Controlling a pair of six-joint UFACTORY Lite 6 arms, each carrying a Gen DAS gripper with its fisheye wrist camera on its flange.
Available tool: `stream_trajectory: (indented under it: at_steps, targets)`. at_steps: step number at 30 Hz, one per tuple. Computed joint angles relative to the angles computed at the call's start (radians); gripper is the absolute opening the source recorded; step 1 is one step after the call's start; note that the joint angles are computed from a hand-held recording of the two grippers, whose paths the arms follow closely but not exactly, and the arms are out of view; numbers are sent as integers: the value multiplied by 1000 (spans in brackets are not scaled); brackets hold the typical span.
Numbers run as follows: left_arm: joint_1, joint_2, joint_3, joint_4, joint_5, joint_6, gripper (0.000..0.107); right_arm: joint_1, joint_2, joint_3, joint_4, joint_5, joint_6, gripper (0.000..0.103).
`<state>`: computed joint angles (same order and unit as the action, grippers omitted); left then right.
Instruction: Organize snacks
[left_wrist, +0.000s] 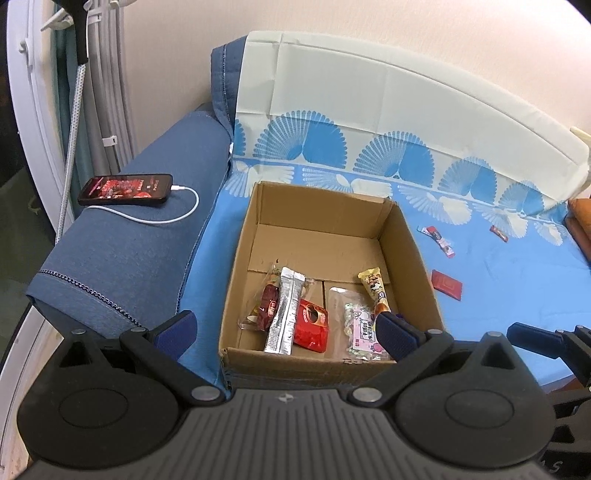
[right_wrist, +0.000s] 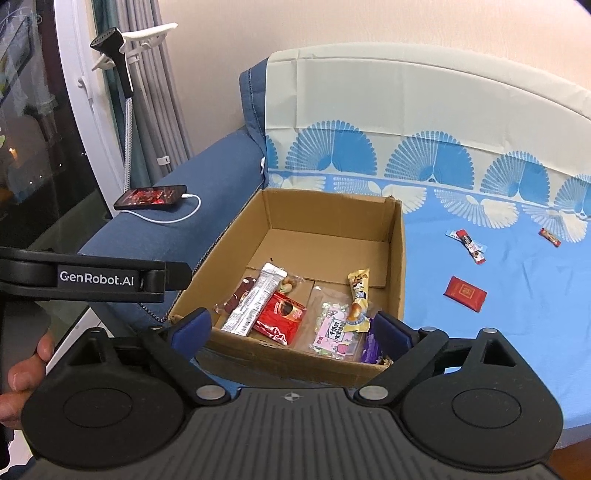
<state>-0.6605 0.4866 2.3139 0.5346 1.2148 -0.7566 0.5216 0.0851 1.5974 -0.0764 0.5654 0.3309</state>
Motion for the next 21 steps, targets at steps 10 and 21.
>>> stream_trajectory:
  at_steps: [10, 21]
  targets:
    - [-16, 9, 21, 17, 20, 2, 103, 4, -23, -25, 2, -12, 4, 99]
    - [-10, 19, 33, 18, 28, 16, 103, -1, -22, -29, 10, -13, 14, 99]
